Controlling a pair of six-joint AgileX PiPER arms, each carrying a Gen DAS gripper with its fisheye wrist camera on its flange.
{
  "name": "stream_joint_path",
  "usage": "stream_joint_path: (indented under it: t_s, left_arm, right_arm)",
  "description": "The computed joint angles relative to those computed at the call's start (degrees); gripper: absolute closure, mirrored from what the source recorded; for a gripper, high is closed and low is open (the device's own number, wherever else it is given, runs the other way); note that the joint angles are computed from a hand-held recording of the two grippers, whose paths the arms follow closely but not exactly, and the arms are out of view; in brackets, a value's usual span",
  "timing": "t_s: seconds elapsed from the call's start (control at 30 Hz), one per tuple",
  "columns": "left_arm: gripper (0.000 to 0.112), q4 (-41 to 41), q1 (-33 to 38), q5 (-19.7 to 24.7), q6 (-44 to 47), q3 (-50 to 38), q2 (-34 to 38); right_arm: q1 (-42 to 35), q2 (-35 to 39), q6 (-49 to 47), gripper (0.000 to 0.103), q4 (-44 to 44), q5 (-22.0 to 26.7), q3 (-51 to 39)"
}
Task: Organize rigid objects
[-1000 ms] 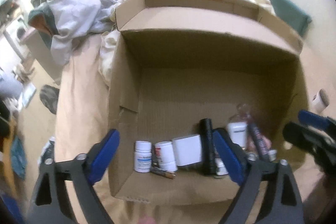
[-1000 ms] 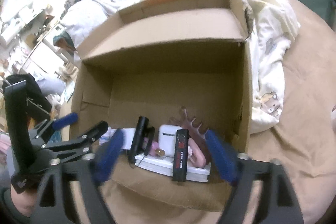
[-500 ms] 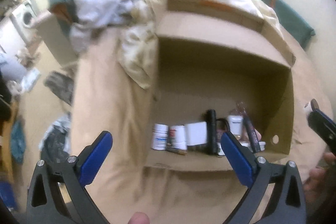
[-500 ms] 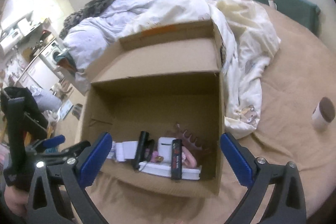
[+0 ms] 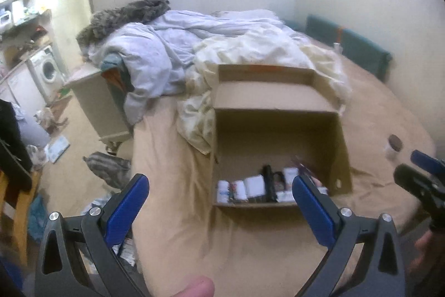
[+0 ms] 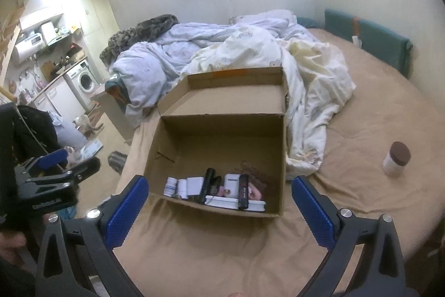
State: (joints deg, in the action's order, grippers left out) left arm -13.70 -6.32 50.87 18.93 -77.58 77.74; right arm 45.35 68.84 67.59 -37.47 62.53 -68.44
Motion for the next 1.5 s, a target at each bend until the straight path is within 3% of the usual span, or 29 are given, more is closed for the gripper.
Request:
stream_joint_path:
  t_s: [0.17,0.33,0.63,1.5]
  left_arm:
    - [0.01,-1.08,0.4,-3.4,2.02,6.36,-1.93]
    - [0.01,0.4,-0.7,-7.26,-0.5,10.6,-0.66]
    - [0.01,1.24,-2.64,-8.88,-1.58,11.1,-0.49]
    - [0.01,3.39,-3.13,-9.97,-3.13,12.15,-0.91]
  right_arm:
    - [6.15,-1.05,8.26,0.0,-7.38,3.27,3.98]
    - [8.5,-1.18,16.63,0.0,-13.43,2.54,10.33]
    - [3.67,0.39,13.42,0.0,-9.68,-1.79,9.76]
    - [4.45,0.55,13.39,0.0,-10.52,-0.36,9.51]
